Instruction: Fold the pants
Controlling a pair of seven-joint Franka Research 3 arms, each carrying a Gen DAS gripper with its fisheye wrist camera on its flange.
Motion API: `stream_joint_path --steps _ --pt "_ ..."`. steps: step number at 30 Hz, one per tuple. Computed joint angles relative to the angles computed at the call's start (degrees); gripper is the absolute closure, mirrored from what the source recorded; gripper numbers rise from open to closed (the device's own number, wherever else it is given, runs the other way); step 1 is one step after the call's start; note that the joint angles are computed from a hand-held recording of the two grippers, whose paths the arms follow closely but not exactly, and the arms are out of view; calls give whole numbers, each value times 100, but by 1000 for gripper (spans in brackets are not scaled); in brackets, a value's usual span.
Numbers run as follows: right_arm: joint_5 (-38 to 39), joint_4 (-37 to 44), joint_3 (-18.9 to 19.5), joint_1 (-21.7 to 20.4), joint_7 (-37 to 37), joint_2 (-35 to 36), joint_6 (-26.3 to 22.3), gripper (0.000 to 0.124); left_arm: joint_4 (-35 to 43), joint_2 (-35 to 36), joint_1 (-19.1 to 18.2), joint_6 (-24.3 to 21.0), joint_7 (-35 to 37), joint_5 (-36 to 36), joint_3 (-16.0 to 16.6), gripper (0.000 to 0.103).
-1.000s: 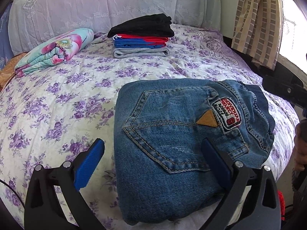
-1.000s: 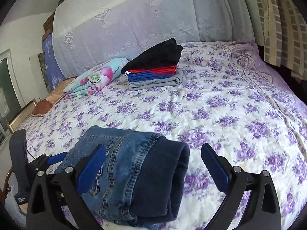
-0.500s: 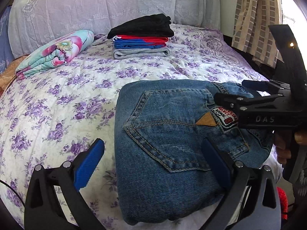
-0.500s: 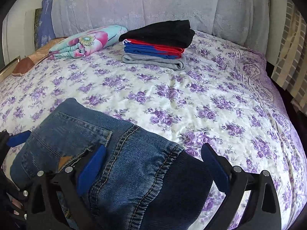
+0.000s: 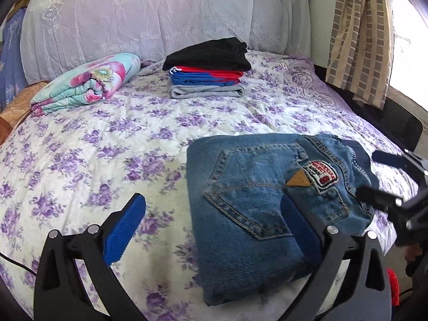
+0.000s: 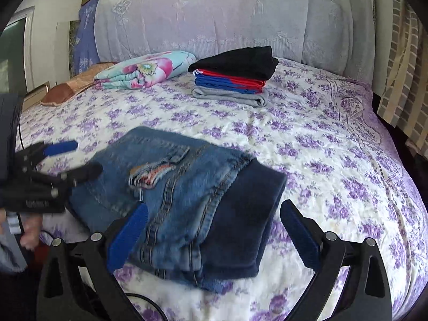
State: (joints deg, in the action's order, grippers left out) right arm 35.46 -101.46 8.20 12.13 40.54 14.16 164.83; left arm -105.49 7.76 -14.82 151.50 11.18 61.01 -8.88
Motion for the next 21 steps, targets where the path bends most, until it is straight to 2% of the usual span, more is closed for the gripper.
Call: stream_joint_path --steps 2,6,8,12,15,17,19,21 --pt "59 11 -17 -63 76 75 -288 25 41 -6 53 -22 -7 -81 34 4" --pt "853 701 30 -457 569 521 -1801 25 387 238 164 -195 518 -714 41 4" --pt "1141 890 49 -581 583 656 -2231 25 493 356 166 -282 828 -1050 35 4" --pt "1499 662 62 -570 215 507 -2049 25 327 367 24 -223 456 -707 178 5" --pt "1704 406 74 -499 -284 263 -1613 25 112 245 103 67 298 -796 189 5" --pt "2084 151 155 -473 -938 31 -1141 25 15 156 97 131 111 -641 208 5" --pt "2640 -5 228 -466 -1719 -146 -765 25 -120 28 47 86 -272 -186 228 5" --pt "3130 -36 217 -474 -2253 -262 -839 25 -229 -83 44 7 -491 84 177 5"
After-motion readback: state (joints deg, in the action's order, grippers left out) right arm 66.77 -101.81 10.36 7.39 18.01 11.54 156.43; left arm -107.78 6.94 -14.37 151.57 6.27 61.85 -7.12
